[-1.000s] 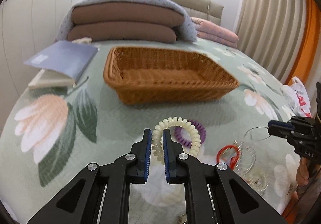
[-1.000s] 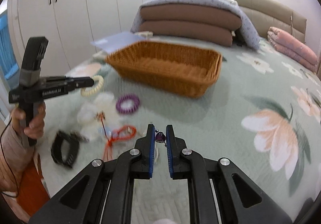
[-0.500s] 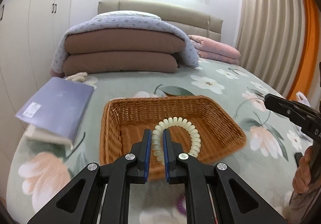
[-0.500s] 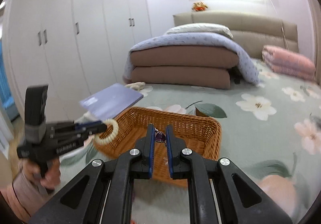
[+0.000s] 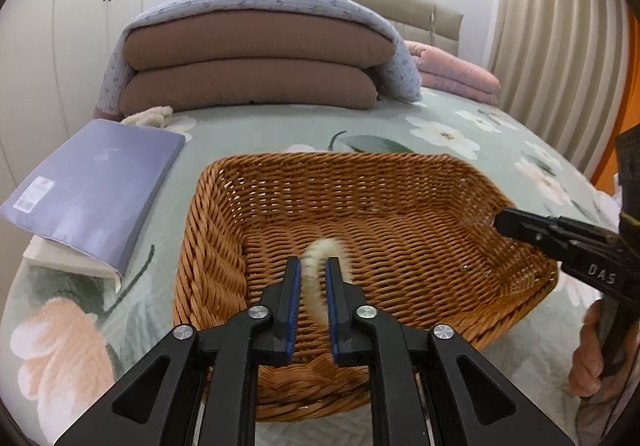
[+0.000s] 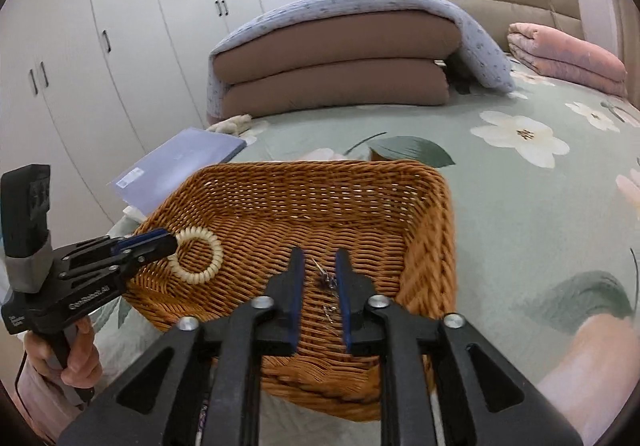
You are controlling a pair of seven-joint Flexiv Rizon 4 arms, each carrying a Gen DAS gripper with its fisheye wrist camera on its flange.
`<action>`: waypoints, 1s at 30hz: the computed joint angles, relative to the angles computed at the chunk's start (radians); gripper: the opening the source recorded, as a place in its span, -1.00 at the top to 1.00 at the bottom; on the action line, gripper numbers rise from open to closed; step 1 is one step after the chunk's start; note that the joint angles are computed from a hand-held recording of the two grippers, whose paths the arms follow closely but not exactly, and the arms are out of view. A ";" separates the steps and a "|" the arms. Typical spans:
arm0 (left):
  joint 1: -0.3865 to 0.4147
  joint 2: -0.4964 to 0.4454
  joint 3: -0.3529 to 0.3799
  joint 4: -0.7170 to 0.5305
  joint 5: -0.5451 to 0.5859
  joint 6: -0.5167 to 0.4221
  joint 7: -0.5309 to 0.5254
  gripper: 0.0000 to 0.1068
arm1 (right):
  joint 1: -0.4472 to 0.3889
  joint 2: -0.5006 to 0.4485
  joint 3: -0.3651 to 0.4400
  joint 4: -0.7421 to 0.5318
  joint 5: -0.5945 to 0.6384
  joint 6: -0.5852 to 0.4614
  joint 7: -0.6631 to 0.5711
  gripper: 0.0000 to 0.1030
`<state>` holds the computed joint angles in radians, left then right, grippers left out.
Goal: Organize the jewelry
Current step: 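Carry both items into the wicker basket and open both grippers, then grasp the purple spiral hair tie with the left gripper while the right grasps a clear beaded bracelet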
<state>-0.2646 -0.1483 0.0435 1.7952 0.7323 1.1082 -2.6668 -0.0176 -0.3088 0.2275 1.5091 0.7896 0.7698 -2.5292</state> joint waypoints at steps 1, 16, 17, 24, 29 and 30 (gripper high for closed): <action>-0.002 0.003 0.000 0.000 0.004 0.000 -0.005 0.45 | -0.007 0.005 0.001 0.003 0.014 0.004 -0.006 0.40; 0.006 0.228 -0.107 0.173 0.137 0.048 -0.178 -0.01 | -0.071 0.308 -0.095 0.251 0.188 -0.135 -0.218 0.31; 0.010 0.236 -0.114 0.199 0.115 0.080 -0.162 -0.01 | -0.069 0.331 -0.109 0.281 0.184 -0.137 -0.225 0.31; 0.040 0.172 -0.133 0.301 -0.133 0.235 0.035 -0.01 | -0.029 0.386 -0.199 0.420 0.108 -0.123 -0.218 0.31; 0.029 0.097 -0.108 0.315 -0.261 0.301 0.131 0.00 | -0.017 0.401 -0.231 0.458 0.113 -0.128 -0.244 0.31; 0.021 0.086 -0.101 0.309 -0.264 0.297 0.132 0.02 | -0.013 0.408 -0.234 0.464 0.120 -0.125 -0.259 0.31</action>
<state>-0.2439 -0.0624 -0.0572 2.1039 0.4687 1.4051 -2.5351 -0.0308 0.0994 -0.0063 1.9733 0.9094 0.6453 -2.7885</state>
